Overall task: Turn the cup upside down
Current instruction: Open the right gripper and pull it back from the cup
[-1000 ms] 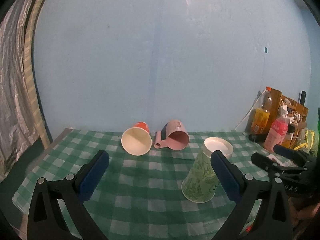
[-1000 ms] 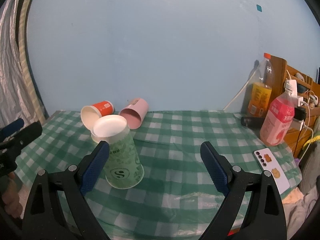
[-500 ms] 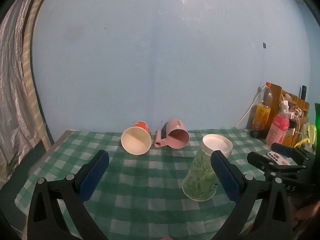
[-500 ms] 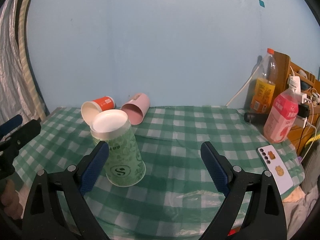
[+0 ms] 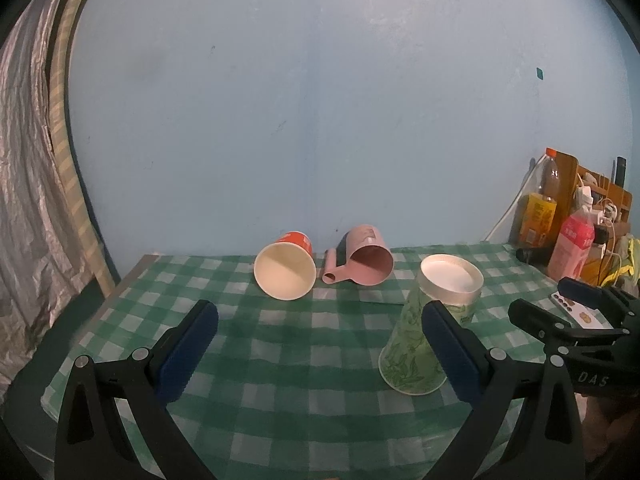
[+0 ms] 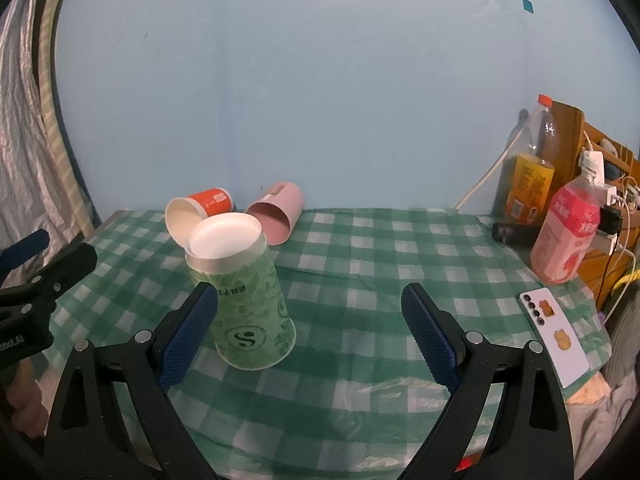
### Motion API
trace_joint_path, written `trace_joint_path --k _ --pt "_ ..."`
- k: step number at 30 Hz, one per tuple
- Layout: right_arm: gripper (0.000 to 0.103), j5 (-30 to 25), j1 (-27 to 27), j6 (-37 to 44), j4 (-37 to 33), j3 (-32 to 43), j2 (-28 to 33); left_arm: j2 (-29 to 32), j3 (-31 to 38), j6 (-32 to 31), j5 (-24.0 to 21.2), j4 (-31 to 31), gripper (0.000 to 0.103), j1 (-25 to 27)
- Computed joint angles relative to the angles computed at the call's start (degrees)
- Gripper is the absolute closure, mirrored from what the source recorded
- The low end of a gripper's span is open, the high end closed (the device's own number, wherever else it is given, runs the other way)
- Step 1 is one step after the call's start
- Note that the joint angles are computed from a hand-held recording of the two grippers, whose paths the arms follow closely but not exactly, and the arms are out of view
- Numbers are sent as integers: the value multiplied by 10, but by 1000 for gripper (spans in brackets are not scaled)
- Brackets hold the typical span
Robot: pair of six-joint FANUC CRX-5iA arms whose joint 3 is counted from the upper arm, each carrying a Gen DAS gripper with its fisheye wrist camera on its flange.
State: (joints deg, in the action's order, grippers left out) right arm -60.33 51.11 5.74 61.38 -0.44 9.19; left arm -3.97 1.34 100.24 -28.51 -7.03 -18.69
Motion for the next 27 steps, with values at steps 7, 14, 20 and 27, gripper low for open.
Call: trace_joint_path --k 7,14,20,27 --pt "11 4 -1 2 -1 -2 -1 1 3 4 -5 -4 0 -2" --pt "11 5 0 -5 -1 -3 -2 6 6 -4 -15 9 0 1" --pt "11 3 0 -4 -1 -3 -1 10 10 -16 -25 20 0 1" --pt "11 4 0 -7 2 -4 0 10 12 -8 -26 10 0 -4"
